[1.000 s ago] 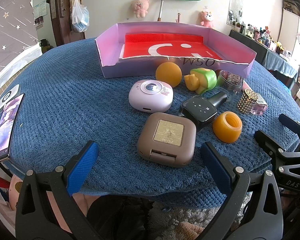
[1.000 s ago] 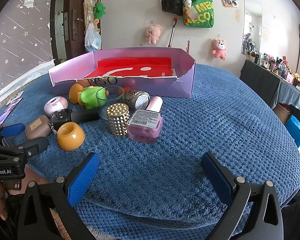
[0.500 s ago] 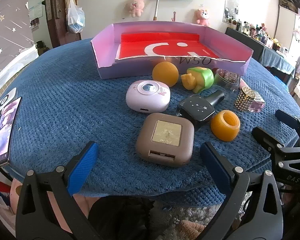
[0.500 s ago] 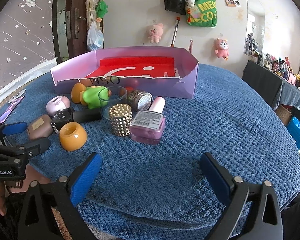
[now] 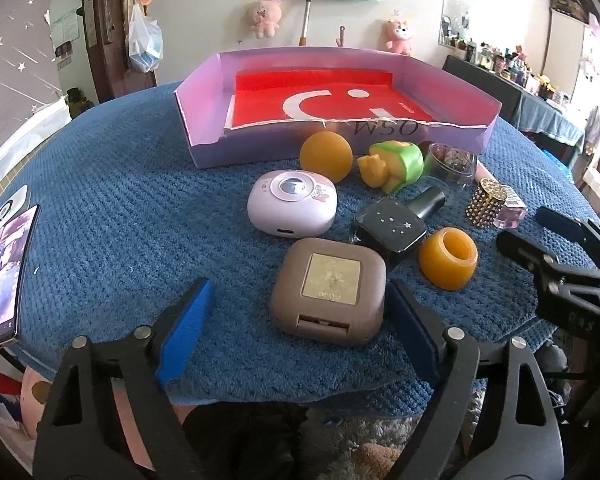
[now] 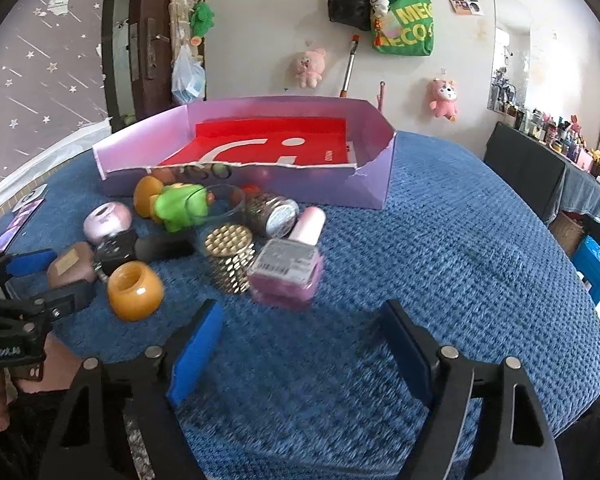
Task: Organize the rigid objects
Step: 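Grasp the pink nail polish with the right tool while the left grasps the brown compact, then carry the nail polish into the pink box with the right tool while the left carries the compact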
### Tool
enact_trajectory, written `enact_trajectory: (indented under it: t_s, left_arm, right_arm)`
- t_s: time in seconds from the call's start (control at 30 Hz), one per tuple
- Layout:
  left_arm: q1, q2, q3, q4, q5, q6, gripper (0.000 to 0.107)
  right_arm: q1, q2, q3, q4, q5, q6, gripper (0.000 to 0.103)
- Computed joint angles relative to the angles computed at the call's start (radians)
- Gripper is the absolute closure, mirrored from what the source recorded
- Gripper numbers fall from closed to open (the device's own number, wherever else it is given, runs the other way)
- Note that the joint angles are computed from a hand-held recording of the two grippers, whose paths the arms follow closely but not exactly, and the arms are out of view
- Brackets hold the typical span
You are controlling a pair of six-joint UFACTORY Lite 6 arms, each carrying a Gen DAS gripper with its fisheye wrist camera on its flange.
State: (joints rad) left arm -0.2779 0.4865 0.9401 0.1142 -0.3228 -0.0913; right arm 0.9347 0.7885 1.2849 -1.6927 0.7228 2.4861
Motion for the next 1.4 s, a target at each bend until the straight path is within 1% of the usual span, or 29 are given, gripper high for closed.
enact_trajectory:
  t_s: [0.17,0.27,0.37,0.43,0.5,0.53,0.6,0.67,0.7,0.73,0.77,0.8,0.9,1.03,1.17,1.4]
  left_arm:
    - [0.000,0.000,0.001,0.001,0.001,0.000,0.022]
    - [-0.001,0.002,0.004,-0.002,0.000,0.002,0.022]
    - [-0.004,0.006,0.007,-0.016,-0.005,0.011,0.022]
    - [-0.007,0.008,0.009,-0.026,-0.007,0.017,0.023]
    - [-0.006,0.010,0.011,-0.023,-0.009,0.014,0.024]
    - [-0.007,0.009,0.010,-0.025,-0.010,0.015,0.026]
    - [-0.010,0.007,0.008,-0.020,-0.015,0.012,0.036]
    - [-0.018,0.003,0.005,-0.022,-0.019,0.020,0.053]
    - [-0.027,-0.001,0.000,-0.028,-0.022,0.031,0.057]
    - [-0.039,-0.005,-0.004,-0.077,-0.026,0.084,0.057]
    - [-0.049,-0.006,-0.010,-0.120,-0.036,0.133,0.058]
    - [-0.052,-0.008,-0.014,-0.122,-0.040,0.141,0.058]
    - [-0.040,-0.022,-0.023,0.001,-0.040,0.031,0.058]
    - [-0.043,-0.056,-0.043,-0.020,-0.065,0.061,0.058]
    - [-0.039,-0.069,-0.033,-0.003,-0.058,0.047,0.058]
    - [-0.023,-0.086,0.006,0.081,-0.052,-0.032,0.058]
  right_arm:
    - [-0.030,0.031,0.064,0.043,0.012,-0.076,0.025]
    - [-0.038,0.025,0.055,0.039,0.008,-0.072,0.025]
    - [-0.030,0.027,0.045,0.048,0.030,-0.062,0.025]
    - [-0.034,0.036,0.060,0.050,0.022,-0.065,0.030]
    - [-0.039,0.056,0.091,0.046,0.018,-0.077,0.031]
    - [-0.039,0.069,0.107,0.049,0.025,-0.086,0.032]
    - [-0.048,0.093,0.140,0.043,0.022,-0.090,0.034]
    - [-0.060,0.104,0.151,0.012,0.009,-0.062,0.039]
    - [-0.062,0.105,0.150,-0.005,0.007,-0.047,0.047]
    - [-0.062,0.104,0.148,-0.013,0.005,-0.041,0.060]
    - [-0.064,0.095,0.134,-0.046,-0.008,-0.018,0.062]
    - [-0.065,0.091,0.130,-0.047,-0.013,-0.016,0.062]
    - [-0.063,0.067,0.099,-0.060,-0.016,0.003,0.063]
    - [-0.044,0.007,0.034,-0.080,0.018,0.043,0.063]
    - [-0.037,-0.044,0.008,-0.095,0.029,0.042,0.063]
    - [-0.038,-0.098,0.009,-0.137,-0.005,0.023,0.063]
